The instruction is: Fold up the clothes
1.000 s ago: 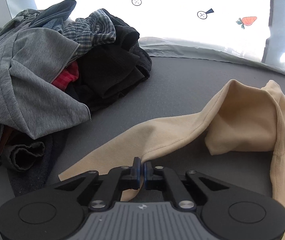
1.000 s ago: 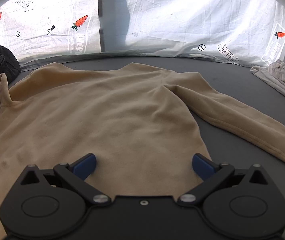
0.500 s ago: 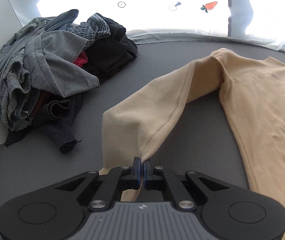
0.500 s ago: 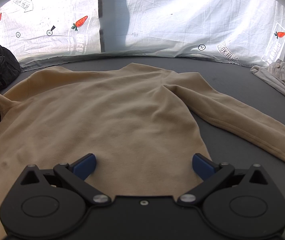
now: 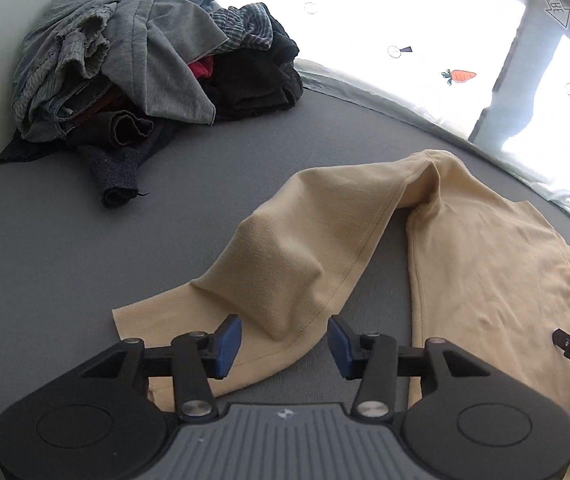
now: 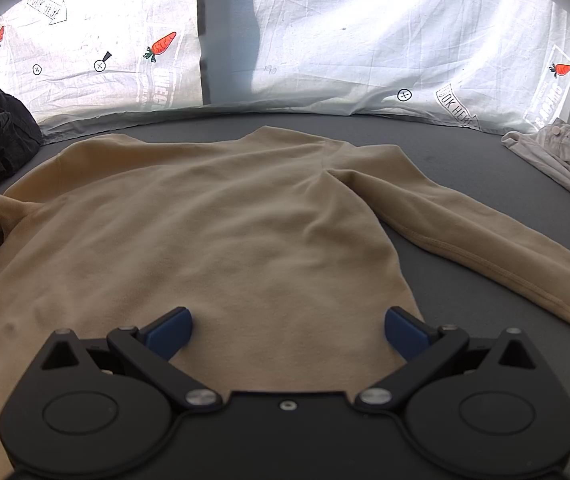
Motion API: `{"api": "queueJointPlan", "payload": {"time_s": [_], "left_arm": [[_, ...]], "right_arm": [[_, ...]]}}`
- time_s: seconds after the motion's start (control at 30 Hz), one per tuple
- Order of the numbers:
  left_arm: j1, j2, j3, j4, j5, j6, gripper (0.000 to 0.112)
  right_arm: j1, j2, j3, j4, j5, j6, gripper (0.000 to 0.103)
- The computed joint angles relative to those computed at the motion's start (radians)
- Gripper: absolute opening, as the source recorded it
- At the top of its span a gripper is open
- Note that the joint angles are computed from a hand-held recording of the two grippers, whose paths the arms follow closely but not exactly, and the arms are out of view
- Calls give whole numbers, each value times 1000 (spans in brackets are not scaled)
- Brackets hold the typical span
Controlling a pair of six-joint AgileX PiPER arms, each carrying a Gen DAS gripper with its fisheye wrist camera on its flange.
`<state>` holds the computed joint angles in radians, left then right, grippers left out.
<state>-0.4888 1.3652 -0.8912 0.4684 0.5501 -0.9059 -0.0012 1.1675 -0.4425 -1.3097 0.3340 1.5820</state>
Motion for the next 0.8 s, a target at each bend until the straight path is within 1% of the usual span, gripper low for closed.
{"api": "queueJointPlan", "payload": {"time_s": [0.07,0.13,0.17,0.2,0.23,0.27,0.3,0.43,0.47,0.53,0.57,0.6,0.67,0.77,0.8], "left_arm": [[-3,28,-18,97,99,-137,49],[2,63,-37,158,189,-236,52],[20,80,-33,168,196,-255,56],[38,96,-28,178,200,-271,58],[54,102,-18,186,188,-281,60],[72,102,-4,190,160,-285,65],[88,103,10,195,134,-290,68],[99,116,28,244,63,-313,69],[91,126,22,257,64,-316,68],[79,135,15,275,57,-312,53],[76,133,11,262,51,-287,35],[73,132,5,246,48,-260,4],[56,128,-11,212,67,-203,5],[34,103,-3,235,124,-210,5],[29,81,5,244,155,-228,5]], "right_arm": [[1,0,1,-1,0,2,103],[0,1,0,-4,0,5,103],[-1,2,0,-6,-2,6,103],[-1,2,0,-6,-2,6,103],[-1,2,0,-6,-2,6,103],[0,3,0,-6,-1,6,103],[0,3,0,-5,0,6,103],[2,2,0,-1,2,3,103],[2,2,-1,1,2,2,103],[2,1,0,4,3,-1,103],[2,1,0,6,3,-3,103],[3,0,0,7,4,-4,103],[3,0,-1,9,5,-6,103],[2,0,-1,13,4,-10,103],[3,0,-2,14,4,-11,103]]}}
